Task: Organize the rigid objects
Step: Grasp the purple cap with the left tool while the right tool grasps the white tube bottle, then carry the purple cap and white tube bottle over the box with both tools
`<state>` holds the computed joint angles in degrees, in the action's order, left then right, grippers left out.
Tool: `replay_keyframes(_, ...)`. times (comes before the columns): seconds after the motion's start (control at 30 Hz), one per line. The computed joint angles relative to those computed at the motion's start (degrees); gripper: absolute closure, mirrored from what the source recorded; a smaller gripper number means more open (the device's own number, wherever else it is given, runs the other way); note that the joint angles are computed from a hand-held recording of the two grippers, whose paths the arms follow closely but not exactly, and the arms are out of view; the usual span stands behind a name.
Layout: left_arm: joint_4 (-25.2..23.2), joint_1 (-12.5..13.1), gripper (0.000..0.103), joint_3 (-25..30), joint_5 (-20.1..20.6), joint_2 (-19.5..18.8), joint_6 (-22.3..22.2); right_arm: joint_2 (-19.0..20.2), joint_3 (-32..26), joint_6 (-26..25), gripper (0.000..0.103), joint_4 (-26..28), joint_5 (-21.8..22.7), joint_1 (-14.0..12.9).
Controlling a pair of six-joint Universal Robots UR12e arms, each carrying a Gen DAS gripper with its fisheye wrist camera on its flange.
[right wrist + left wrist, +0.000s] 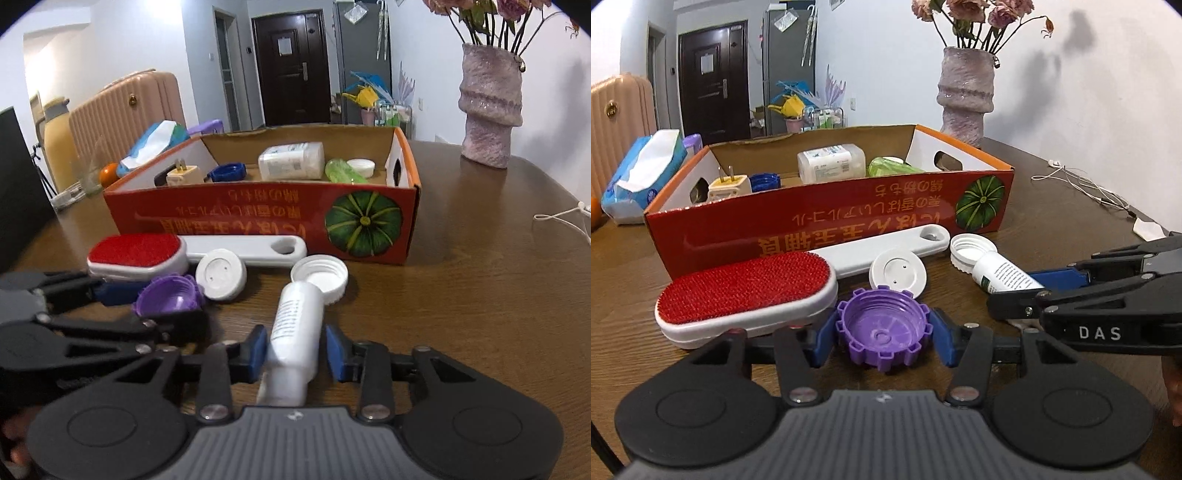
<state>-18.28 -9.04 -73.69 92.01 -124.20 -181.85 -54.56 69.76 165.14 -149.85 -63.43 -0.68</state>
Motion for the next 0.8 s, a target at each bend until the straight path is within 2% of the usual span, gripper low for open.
replay_keyframes(0.3, 2.74, -0.52, 0.049, -4.64, 0.79, 3.42, -1.32, -2.79, 5.16, 1.85, 0.076, -4.16, -0.81, -0.95)
replay_keyframes(0.63, 8.21, -1.49, 0.049, -12.53, 3.45, 9.5, -2.38, -9.55, 14.97, 2.17, 0.076, -10.01, -0.01, -2.05)
replay_keyframes(0.8, 12.13, -2.28, 0.049, -16.83, 4.61, 12.82, -2.31, -13.25, 19.55, 1.32, 0.076, -14.38, 2.57, -2.09)
